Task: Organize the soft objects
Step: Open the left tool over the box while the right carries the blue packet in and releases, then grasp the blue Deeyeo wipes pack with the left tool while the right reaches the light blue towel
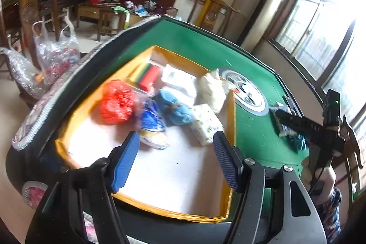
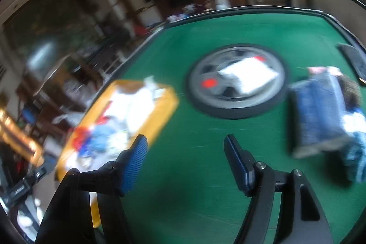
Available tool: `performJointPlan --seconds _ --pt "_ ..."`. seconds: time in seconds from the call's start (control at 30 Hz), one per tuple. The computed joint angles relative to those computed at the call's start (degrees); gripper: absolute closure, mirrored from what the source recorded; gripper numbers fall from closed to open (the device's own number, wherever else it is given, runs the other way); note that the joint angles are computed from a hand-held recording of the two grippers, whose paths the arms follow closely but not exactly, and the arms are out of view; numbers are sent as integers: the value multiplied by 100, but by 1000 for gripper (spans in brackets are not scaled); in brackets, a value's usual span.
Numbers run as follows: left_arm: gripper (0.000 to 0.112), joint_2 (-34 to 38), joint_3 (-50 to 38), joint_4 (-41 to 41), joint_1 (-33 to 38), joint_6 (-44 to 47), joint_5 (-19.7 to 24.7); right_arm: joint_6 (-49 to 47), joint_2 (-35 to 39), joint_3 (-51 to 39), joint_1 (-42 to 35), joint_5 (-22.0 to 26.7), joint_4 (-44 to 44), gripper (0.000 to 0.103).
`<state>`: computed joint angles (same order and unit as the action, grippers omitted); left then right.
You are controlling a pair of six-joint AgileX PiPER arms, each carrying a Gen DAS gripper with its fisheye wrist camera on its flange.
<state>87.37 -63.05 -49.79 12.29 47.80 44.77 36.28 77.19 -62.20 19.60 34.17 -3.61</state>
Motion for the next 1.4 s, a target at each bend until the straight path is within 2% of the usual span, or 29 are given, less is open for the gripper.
performJointPlan --seconds 0.1,0.2,0.27,0.33,0.4,0.47,0.53,0.6,0.67,0.73,0.8,0.9,0.97,1.0,1.07,1.17,1.27,1.4 --pt "46 -118 69 127 -194 -162 -43 62 -561 342 -925 346 -308 38" --pt "46 -222 167 199 -347 -304 -138 -23 -636 331 -1809 641 -473 38" --pt "46 -248 182 273 -467 -419 -181 -516 -419 187 -2393 664 -130 38" --pt "46 -259 190 391 -566 -529 -214 -882 -122 39 -2626 628 219 38" --pt "46 -290 210 461 -644 -596 -220 -1729 136 -37 -2908 492 1113 39" --pt "46 -351 243 524 -711 -645 -236 -2419 327 -107 -2904 381 1931 40" --pt "46 -397 264 560 -753 -662 -239 -2567 340 -106 -2631 300 2076 40" --pt "46 -422 271 614 -831 -701 -264 -3320 288 -76 -2442 277 2744 40" --pt "46 -368 215 692 -946 -796 -286 -4440 303 -90 -2367 662 3890 40" --pt "46 -290 145 721 -1064 -855 -237 -4986 179 -31 -2170 836 4406 40" --pt "46 -238 102 799 -1258 -944 -228 -4806 24 11 -1907 626 4171 40" --pt "46 -171 4 935 -1575 -1104 -213 -3847 -270 192 -1611 53 3127 39" --pt "46 -119 -91 998 -1842 -1191 -259 -3250 -411 337 -1614 -267 2459 39" --pt "46 -55 -185 1044 -1999 -1254 -288 -3236 -437 404 -1738 -365 2461 39" --pt "42 179 -488 1048 -2286 -1339 -199 -3720 -578 682 -2148 -573 3093 39" --pt "39 802 -1298 1240 -2762 -1860 141 -4875 -704 942 -3053 -408 4323 39" --pt "39 1811 -2687 1366 -3191 -2400 782 -5314 -825 1161 -3650 -316 4815 39" --pt "39 3215 -4799 2287 -3801 -3375 1219 -6179 -912 1324 -4592 166 5987 38"
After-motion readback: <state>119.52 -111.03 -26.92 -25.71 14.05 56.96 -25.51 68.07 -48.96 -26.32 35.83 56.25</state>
